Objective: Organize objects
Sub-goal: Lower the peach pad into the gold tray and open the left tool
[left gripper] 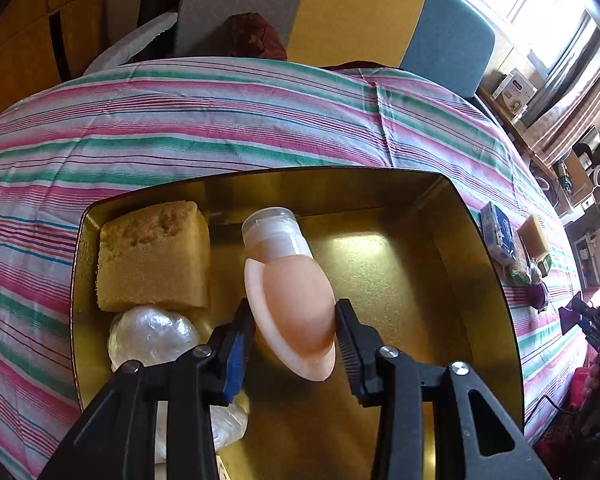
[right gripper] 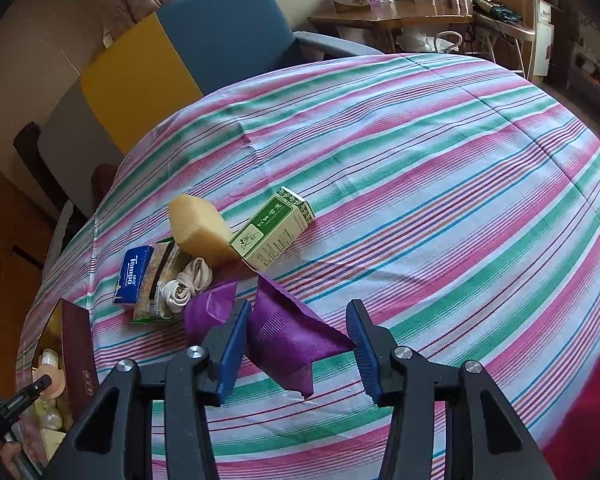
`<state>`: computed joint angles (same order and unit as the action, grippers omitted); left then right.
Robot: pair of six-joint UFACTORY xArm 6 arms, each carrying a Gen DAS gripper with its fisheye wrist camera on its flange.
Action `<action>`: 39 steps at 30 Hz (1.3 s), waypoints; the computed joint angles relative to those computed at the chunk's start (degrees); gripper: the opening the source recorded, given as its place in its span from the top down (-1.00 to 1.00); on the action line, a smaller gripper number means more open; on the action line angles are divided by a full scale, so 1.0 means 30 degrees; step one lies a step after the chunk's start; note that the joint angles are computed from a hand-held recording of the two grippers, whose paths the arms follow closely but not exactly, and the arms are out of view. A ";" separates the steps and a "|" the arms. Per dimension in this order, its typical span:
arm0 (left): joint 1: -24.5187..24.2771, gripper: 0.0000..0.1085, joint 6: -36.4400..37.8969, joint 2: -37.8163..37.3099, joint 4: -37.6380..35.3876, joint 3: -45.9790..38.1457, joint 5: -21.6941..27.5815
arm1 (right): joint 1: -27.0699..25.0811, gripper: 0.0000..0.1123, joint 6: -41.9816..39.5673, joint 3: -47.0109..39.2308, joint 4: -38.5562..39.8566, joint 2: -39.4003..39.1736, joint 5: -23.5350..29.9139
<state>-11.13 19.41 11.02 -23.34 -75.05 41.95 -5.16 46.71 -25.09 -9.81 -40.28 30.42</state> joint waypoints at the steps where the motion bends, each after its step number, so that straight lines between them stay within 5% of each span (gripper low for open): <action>1: 0.0011 0.22 0.0017 -0.0013 -0.0094 0.0038 -0.0055 | 0.0065 0.12 -0.0037 -0.0022 -0.0063 0.0027 -0.0069; 27: 0.0082 -0.03 -0.1511 -0.1409 0.1991 0.1054 -0.0060 | 0.0471 0.12 -0.1313 0.0146 0.0846 -0.0085 -0.1337; 39: 0.0686 -0.03 0.0078 -0.6221 0.0532 0.4993 -0.2374 | 0.3034 0.12 -0.3789 -0.0186 0.3260 -0.0245 -0.3056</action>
